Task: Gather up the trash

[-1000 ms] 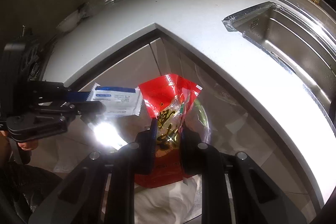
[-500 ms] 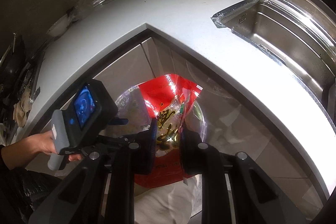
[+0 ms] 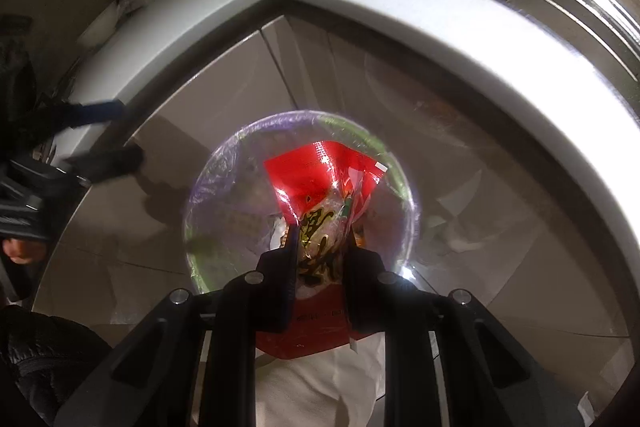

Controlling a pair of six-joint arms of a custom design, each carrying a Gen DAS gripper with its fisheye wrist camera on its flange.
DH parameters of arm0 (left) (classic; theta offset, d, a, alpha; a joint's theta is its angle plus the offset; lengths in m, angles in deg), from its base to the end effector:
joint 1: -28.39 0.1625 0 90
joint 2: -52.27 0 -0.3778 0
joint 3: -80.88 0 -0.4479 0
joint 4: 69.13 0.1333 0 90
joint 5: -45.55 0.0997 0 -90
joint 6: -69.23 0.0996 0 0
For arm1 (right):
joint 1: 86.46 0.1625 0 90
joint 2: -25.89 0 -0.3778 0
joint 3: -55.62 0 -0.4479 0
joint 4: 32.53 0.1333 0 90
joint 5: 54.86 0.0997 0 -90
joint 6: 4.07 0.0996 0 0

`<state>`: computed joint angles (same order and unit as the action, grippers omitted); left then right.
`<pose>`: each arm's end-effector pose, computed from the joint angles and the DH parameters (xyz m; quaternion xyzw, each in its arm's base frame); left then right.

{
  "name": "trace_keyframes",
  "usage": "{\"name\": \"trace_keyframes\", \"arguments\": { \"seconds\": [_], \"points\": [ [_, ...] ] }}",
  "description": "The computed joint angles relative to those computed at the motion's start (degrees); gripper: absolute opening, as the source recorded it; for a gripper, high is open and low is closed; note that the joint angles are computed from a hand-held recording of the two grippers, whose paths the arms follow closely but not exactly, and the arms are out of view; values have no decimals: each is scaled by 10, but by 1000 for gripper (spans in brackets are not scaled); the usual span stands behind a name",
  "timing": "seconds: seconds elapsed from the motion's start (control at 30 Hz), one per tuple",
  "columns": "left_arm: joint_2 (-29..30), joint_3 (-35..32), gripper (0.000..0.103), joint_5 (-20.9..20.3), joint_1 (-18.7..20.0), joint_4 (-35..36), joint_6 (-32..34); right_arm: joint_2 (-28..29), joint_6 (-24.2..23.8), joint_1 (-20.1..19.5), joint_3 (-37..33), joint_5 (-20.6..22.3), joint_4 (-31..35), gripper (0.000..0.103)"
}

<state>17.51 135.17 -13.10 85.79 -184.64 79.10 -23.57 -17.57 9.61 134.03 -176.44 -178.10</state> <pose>-0.2969 -0.8078 0.1540 0.3351 0.9013 -0.1024 0.2546 0.1615 -0.7518 0.2016 0.0974 -0.9334 0.2039 0.2786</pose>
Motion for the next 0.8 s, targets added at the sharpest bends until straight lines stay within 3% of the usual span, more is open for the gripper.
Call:
{"name": "trace_keyframes", "arguments": {
  "seconds": [0.23, 0.27, 0.4, 0.5, 0.63, 0.8],
  "points": [
    [-32, 19, 95, 61, -20, -11, -46, 76, -12, -24, -56, 23, 53, 23],
    [-33, 23, 95, 70, -20, -12, -52, 87, -15, -26, -66, 17, 62, 29],
    [-38, 28, 95, 83, -21, 11, -93, 126, -12, -30, -101, -15, 99, 75],
    [-38, 29, 95, 89, -20, 29, -112, 145, 6, -29, -121, -40, 132, 94],
    [-37, 31, 95, 103, -18, 45, -131, 151, 24, -25, -126, -58, 148, 96],
    [-39, 28, 95, 96, -14, 66, -164, 123, 42, -11, -99, -62, 118, 98]
  ]
}}
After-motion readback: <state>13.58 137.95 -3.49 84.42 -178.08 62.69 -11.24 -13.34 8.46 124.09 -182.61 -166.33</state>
